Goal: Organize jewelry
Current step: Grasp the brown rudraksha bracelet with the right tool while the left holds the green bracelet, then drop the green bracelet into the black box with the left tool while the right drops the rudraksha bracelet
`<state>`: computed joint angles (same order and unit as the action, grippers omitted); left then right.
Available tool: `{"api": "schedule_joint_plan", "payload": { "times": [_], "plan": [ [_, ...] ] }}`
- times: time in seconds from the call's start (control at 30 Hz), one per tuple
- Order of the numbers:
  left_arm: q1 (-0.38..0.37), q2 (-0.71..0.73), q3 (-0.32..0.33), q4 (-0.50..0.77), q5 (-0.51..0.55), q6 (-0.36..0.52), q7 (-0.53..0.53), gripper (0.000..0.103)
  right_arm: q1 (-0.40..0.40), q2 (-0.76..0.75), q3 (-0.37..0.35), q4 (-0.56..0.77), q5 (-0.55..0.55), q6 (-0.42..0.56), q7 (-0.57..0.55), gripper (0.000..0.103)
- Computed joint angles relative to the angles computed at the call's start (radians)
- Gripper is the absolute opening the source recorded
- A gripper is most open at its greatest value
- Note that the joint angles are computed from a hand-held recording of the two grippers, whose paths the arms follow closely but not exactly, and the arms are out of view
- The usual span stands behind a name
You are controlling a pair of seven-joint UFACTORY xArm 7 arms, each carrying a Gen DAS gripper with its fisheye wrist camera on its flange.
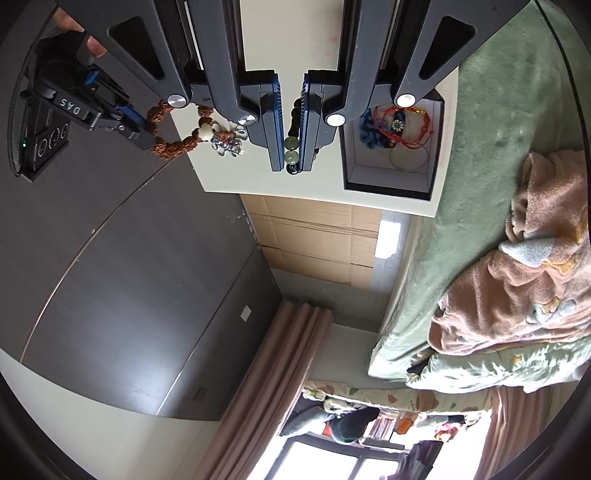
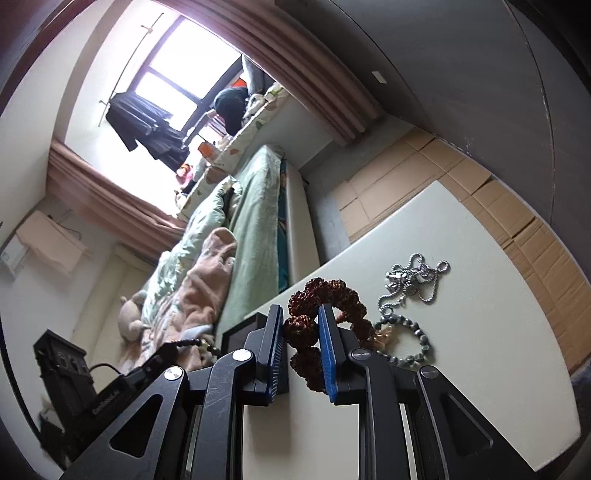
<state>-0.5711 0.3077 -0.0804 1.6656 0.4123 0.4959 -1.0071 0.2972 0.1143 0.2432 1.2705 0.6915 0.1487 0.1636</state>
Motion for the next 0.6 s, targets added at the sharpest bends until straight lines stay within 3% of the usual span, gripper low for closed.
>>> {"api": "schedule_joint_plan", "payload": {
  "times": [0.1,0.23,0.43,0.53,0.57,0.6],
  "plan": [
    [0.011,-0.024,0.006,-0.034,0.002,-0.021,-0.012,0.008,-0.028,0.017,0.053,0.03,0.164,-0.028,-0.151,0.02],
    [0.038,-0.043,0.009,-0.074,-0.007,-0.06,-0.032,0.008,-0.032,0.043,0.087,0.073,0.301,-0.045,-0.294,0.02],
    [0.064,-0.039,0.02,-0.079,-0.01,-0.046,-0.059,0.008,0.01,0.101,0.078,0.132,0.223,-0.047,-0.252,0.02],
    [0.093,-0.033,0.004,-0.077,-0.071,-0.034,-0.046,0.009,0.005,0.131,0.097,0.16,0.186,-0.044,-0.233,0.02],
    [0.098,-0.03,0.002,-0.073,-0.083,-0.027,-0.04,0.011,0.003,0.144,0.106,0.174,0.177,-0.043,-0.23,0.02],
    [0.1,-0.027,0.003,-0.069,-0.088,-0.016,-0.038,0.024,-0.001,0.159,0.117,0.192,0.17,-0.041,-0.231,0.021]
  ]
}}
